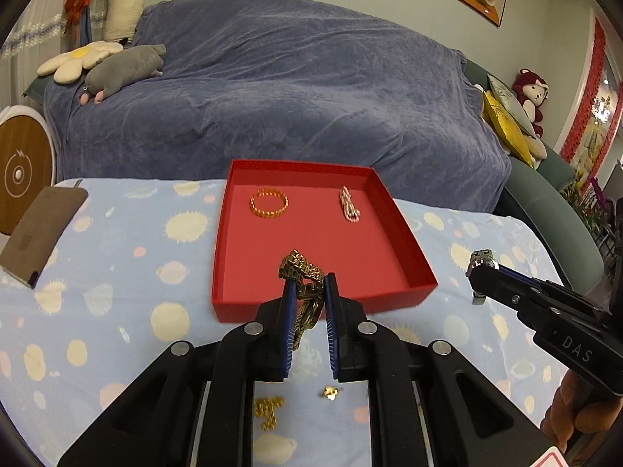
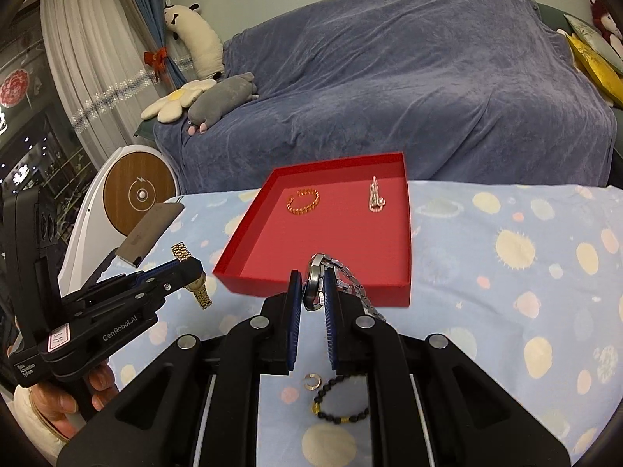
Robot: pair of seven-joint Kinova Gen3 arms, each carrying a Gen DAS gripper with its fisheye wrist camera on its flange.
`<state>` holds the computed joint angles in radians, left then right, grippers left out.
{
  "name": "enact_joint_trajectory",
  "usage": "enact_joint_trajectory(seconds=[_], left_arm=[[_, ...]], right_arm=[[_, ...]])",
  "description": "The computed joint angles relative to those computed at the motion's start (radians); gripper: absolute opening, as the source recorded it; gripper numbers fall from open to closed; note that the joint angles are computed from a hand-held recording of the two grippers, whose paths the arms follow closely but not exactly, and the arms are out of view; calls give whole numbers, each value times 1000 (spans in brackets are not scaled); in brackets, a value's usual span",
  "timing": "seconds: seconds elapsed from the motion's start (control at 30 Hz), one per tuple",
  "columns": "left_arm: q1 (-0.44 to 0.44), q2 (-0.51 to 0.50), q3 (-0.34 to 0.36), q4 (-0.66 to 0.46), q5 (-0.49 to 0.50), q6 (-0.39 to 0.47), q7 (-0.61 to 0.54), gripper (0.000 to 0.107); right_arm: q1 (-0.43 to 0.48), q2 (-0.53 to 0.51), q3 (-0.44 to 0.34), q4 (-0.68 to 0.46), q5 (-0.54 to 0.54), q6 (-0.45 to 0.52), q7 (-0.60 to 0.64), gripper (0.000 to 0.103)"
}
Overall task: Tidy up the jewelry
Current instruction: 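Lift both held pieces into the red box and open both tools, then withdraw both tools from the box toward the remaining jewelry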
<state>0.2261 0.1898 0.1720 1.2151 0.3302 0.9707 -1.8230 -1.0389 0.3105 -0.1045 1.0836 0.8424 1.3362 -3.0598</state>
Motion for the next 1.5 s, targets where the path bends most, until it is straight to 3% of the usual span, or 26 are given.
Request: enact_joint_trajectory(seconds=[0.1, 0.37, 0.73, 0.87, 0.97, 1.1, 1.27, 1.5], left_arm=[[48, 80, -5, -108, -83, 0, 56, 11], [127, 292, -25, -345, -187, 54, 151, 11], [162, 436, -46, -475, -237, 117, 188, 12], [172, 414, -61, -426, -260, 62, 211, 16], [167, 383, -64, -391, -269, 42, 224, 33], [120, 313, -43, -327, -238, 40, 206, 36], [75, 180, -29, -179, -208, 14, 167, 36], [32, 18, -20, 23, -161, -11, 127, 36]], right_arm=[[68, 12, 14, -12, -34, -58, 49, 11], [231, 79, 57, -32, -194, -226, 159, 11], [300, 154, 103, -27, -335, -261, 267, 11], [269, 150, 116, -40, -316, -227, 288, 14], [234, 111, 120, -5, -286, -214, 249, 22], [165, 42, 99, 39, -212, -154, 168, 22], [48, 6, 41, 32, -95, 5, 92, 28], [-50, -2, -27, 53, -38, 86, -37, 29]])
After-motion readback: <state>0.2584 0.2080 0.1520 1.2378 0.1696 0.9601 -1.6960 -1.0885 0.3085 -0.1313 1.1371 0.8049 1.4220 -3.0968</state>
